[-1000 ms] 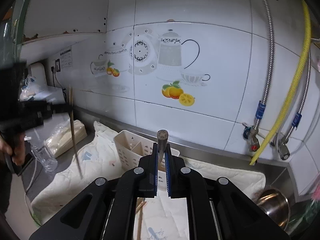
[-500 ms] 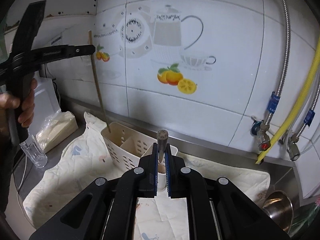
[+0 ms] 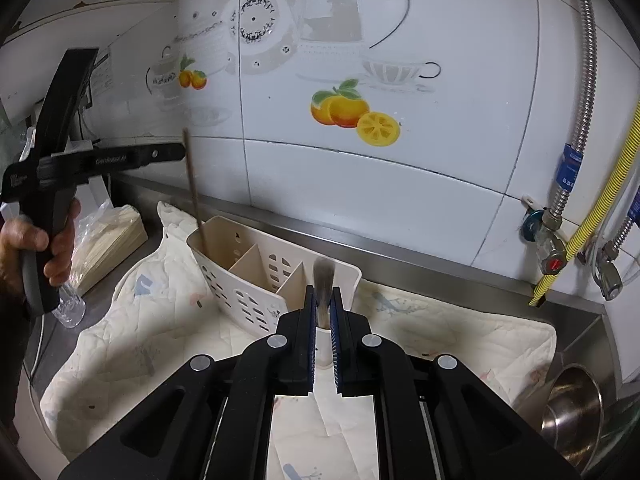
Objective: Organize utensils
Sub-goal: 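Lift both held chopsticks upright and lower them into the beige utensil holder, then open both grippers and move them back over the remaining chopsticks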
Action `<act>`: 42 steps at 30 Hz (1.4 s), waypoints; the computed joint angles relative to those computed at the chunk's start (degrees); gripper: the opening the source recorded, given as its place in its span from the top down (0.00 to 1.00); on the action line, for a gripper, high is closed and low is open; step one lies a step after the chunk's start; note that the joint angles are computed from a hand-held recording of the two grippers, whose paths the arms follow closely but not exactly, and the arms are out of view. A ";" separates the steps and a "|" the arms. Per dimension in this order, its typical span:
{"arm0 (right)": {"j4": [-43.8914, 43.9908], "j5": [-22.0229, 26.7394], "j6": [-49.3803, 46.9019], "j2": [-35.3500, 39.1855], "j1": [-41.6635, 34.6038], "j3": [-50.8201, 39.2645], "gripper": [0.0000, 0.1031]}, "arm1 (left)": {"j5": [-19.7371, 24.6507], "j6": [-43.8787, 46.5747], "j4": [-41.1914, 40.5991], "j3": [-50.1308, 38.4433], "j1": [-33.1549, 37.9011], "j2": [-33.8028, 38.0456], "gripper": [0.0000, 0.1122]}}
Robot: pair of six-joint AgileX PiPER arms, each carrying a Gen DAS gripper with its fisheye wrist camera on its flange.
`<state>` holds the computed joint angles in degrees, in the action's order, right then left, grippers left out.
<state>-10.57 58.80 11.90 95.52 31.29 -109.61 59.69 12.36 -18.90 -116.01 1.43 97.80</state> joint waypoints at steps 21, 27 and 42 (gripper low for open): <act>-21.05 -8.91 31.25 -25.69 20.52 42.03 0.87 | -5.47 19.09 -15.71 45.02 12.84 -34.54 0.36; -26.43 -8.22 44.75 -28.46 28.87 53.27 0.87 | -5.68 22.89 -16.14 56.85 15.74 -41.29 0.34; -26.24 -10.68 53.02 -28.99 31.15 60.61 0.87 | -6.27 25.65 -13.78 70.40 16.22 -47.05 0.34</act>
